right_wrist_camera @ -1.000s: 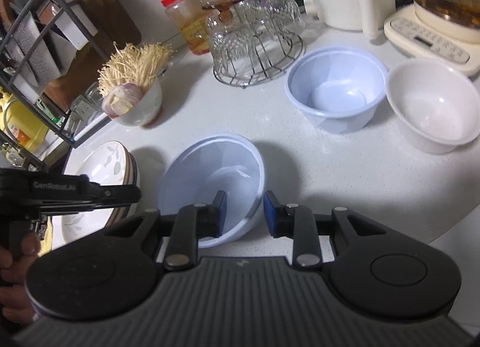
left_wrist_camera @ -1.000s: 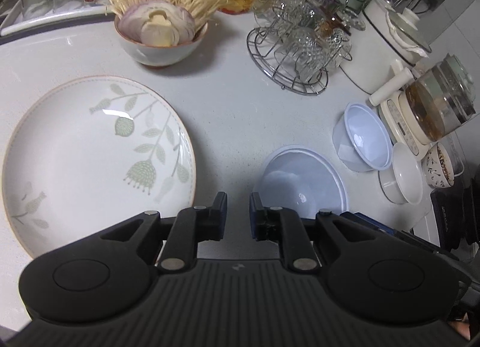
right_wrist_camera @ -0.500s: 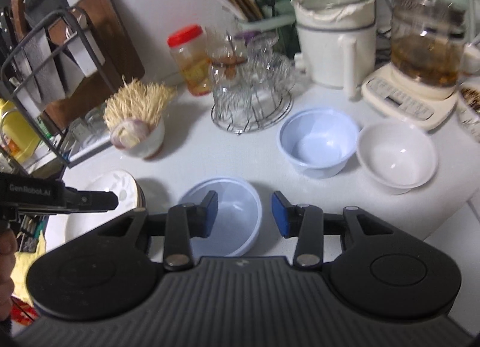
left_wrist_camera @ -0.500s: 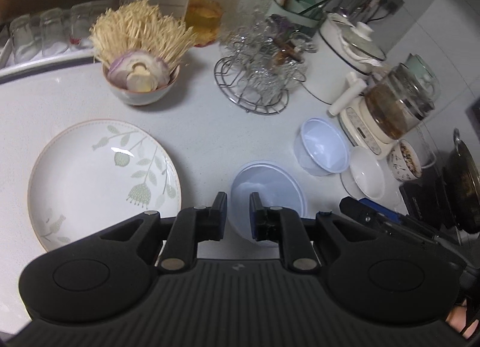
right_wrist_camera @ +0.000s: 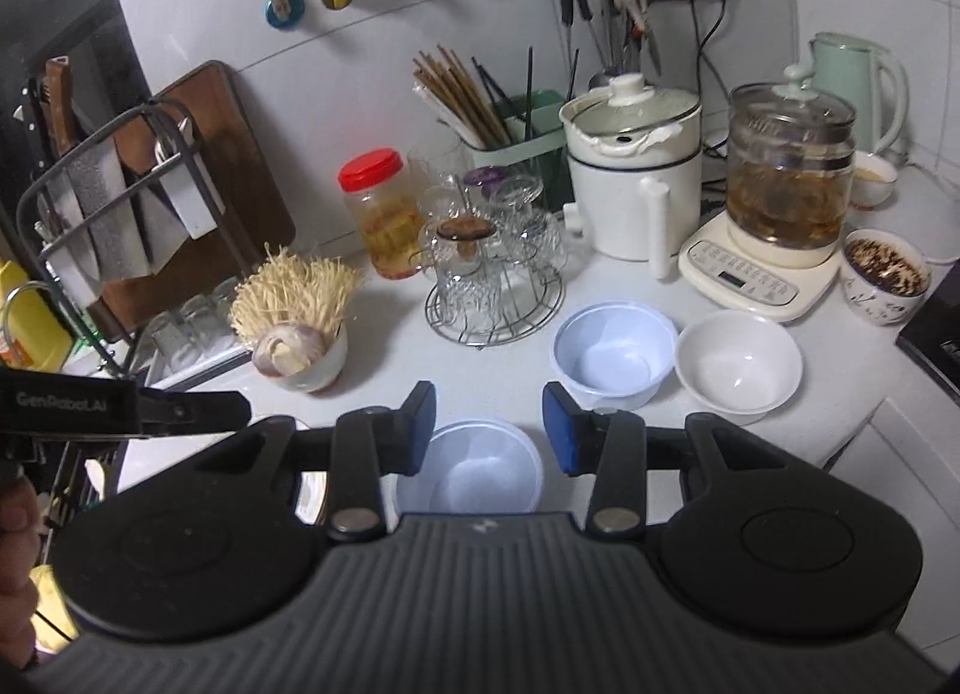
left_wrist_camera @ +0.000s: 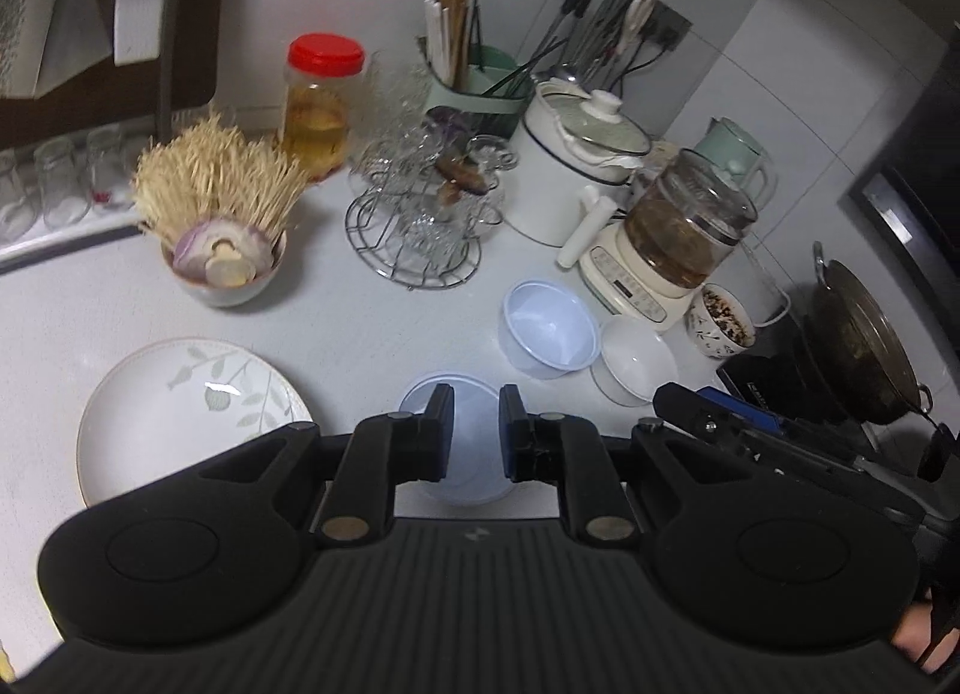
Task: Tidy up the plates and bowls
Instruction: 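Lift the pale blue bowl off the counter with both grippers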
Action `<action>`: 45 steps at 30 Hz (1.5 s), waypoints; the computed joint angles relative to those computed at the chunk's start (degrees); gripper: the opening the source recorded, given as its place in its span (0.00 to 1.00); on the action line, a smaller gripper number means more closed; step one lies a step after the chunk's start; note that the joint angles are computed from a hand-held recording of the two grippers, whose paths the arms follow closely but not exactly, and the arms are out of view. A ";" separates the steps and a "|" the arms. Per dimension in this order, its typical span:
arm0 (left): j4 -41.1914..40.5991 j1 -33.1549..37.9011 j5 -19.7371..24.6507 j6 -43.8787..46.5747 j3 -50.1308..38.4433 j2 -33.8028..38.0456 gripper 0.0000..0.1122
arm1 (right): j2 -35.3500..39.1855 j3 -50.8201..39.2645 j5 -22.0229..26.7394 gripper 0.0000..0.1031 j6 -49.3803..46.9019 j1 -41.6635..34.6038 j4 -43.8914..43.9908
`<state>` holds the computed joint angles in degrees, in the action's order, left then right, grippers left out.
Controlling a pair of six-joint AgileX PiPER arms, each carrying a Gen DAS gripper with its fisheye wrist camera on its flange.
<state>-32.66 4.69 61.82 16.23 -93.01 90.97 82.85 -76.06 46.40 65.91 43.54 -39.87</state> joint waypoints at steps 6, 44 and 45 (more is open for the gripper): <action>-4.31 2.16 0.78 5.50 2.08 -2.07 0.15 | -0.31 -0.16 4.59 0.42 7.89 4.94 -6.47; 17.71 -20.91 4.16 -36.57 -47.62 42.87 0.27 | 23.83 -21.45 -2.10 0.42 -73.65 -41.11 57.31; 18.49 -21.23 5.96 -38.08 -52.23 45.74 0.27 | 26.01 -24.04 -0.66 0.42 -75.36 -41.72 58.52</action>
<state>-14.17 -16.53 67.78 -21.85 -145.24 136.72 108.86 -100.10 45.74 -9.45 1.82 18.64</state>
